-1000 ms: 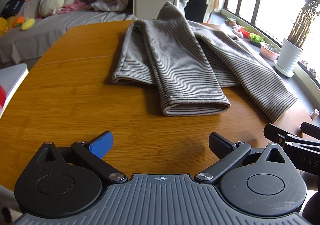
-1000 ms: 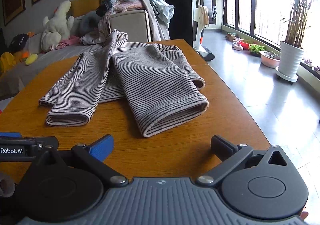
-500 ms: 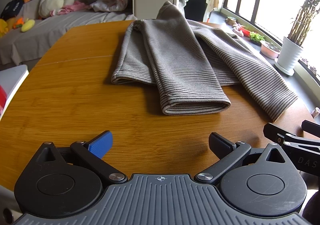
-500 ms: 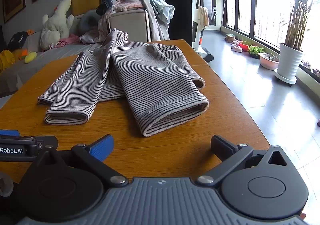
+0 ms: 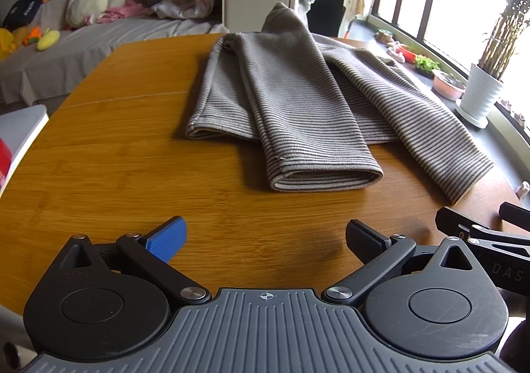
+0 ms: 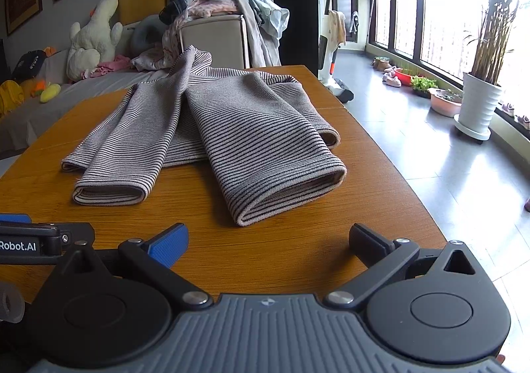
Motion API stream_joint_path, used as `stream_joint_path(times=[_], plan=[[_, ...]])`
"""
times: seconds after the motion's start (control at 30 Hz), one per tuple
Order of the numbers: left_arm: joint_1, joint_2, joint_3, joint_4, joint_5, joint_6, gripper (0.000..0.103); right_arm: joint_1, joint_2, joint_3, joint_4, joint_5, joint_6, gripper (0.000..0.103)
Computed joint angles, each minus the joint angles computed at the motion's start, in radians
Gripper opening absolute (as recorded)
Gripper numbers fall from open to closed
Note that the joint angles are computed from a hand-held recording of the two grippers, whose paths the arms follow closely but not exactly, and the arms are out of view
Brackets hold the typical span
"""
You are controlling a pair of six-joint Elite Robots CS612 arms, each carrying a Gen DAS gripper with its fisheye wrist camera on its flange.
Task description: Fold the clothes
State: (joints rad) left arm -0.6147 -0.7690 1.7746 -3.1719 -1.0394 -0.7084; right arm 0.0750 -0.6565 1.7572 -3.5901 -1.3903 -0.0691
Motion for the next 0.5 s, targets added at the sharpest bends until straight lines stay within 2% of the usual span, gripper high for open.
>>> stream_joint_path(times=[0.5], plan=[[0.002,-0.002,-0.001,0.005,-0.004,0.004,0.103,0.004,0.000,-0.002,0.004,-0.010,-0.012,0.103]])
